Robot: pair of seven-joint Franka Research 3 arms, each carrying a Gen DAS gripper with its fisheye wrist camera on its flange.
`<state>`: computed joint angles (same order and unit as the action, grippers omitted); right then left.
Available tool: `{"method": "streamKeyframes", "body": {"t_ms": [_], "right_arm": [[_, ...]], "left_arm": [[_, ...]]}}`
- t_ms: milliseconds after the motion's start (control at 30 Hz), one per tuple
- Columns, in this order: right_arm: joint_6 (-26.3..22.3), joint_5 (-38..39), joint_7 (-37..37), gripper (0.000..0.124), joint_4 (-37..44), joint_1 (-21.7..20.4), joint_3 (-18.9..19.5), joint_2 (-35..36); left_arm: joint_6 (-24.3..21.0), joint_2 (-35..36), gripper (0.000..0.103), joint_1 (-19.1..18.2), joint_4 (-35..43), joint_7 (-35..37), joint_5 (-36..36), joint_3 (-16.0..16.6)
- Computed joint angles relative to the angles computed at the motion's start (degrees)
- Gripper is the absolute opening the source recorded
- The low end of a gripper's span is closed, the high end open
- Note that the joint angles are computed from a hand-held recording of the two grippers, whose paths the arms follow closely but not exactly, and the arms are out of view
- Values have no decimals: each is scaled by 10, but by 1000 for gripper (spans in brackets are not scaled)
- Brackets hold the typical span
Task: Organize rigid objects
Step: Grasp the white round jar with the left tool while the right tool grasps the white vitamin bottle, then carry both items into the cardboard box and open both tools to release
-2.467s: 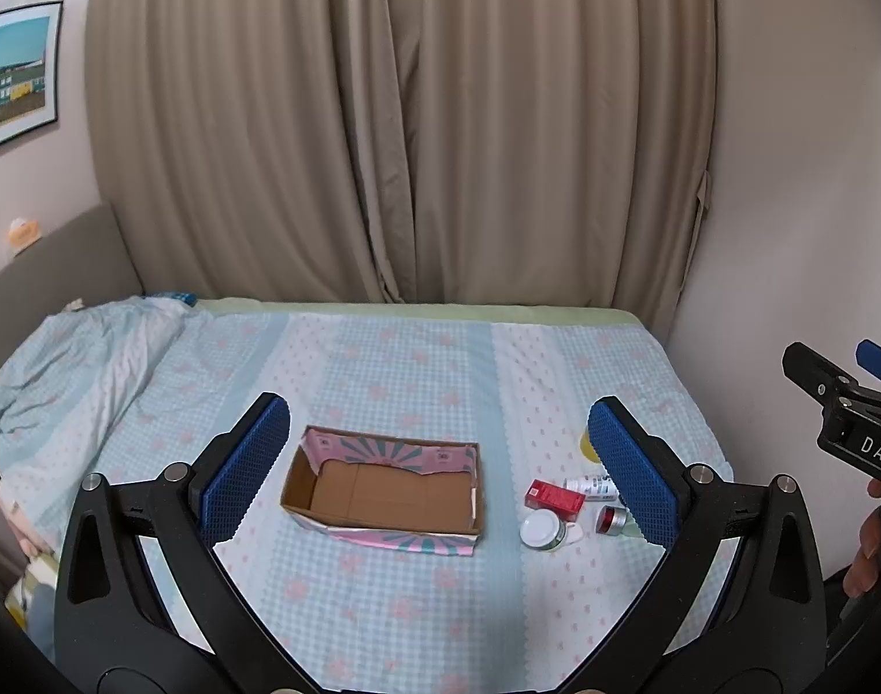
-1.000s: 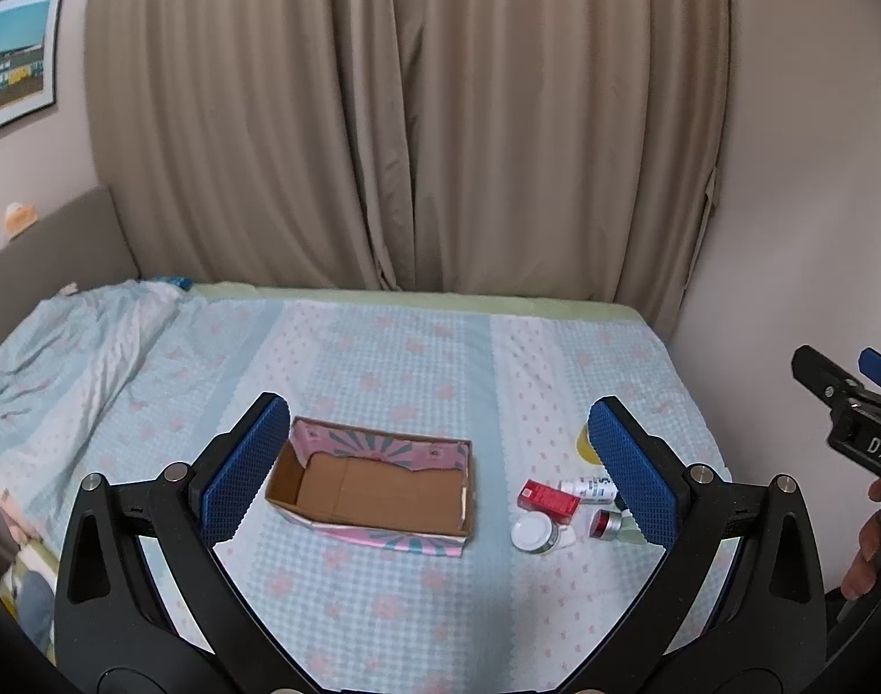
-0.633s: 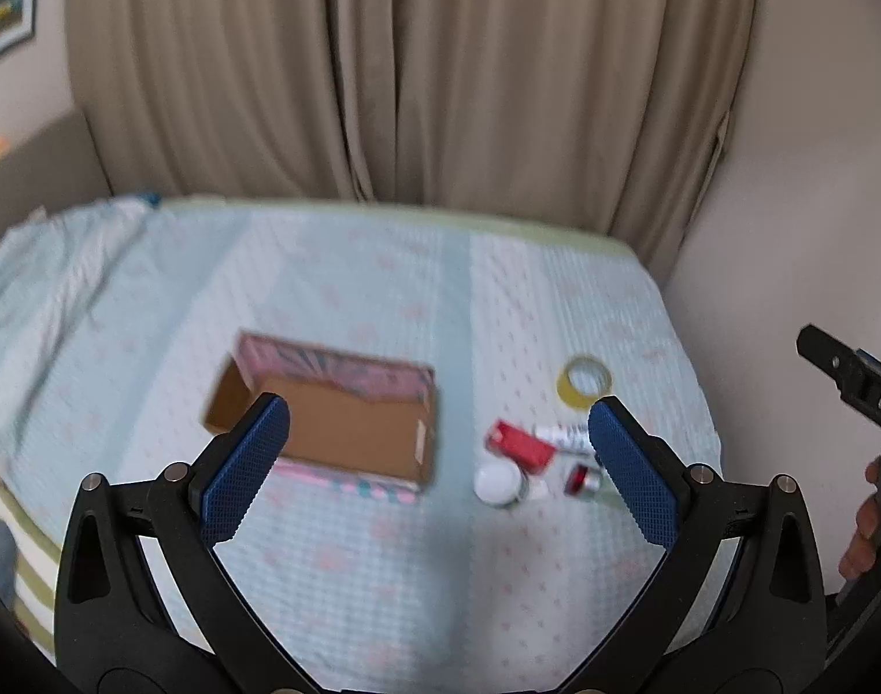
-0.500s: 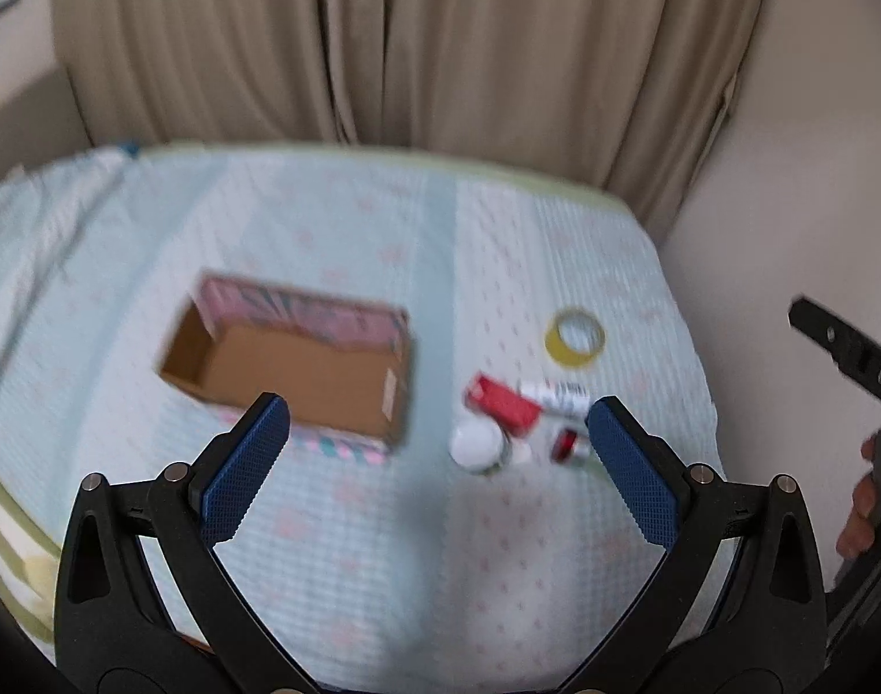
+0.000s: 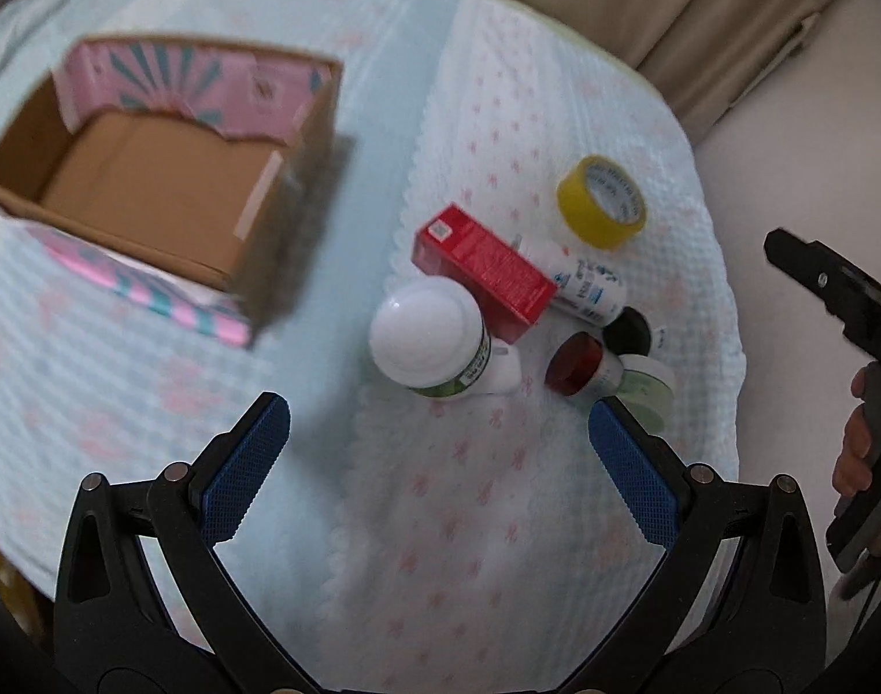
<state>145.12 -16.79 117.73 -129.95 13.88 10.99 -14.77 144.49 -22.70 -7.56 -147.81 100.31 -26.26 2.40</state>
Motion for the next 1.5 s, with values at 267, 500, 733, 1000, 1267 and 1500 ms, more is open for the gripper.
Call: {"method": "streamKeyframes", "body": {"t_ms": [267,500,733,1000,1267,1500], "right_arm": [[5,70,-252,103,41,26,-47,124],[-56,111,-459,92,123,39,-60,234],[-112,135,-576,85,192,54,-65,305],[-157,147,-616,50,238,69,-72,350],[-113,130,-573,49,191,86,-78,322],[-103,134,-479,49,152,88,-76,264]], "left_arm": [[56,121,101,-3,28,-4,-73,-21],[75,186,95,23,60,2,-105,-55],[65,227,73,43,93,16,-122,-82],[80,235,72,51,100,-2,-102,-100],[71,216,71,55,90,15,-90,-94],[63,164,71,51,71,32,-88,-73]]}}
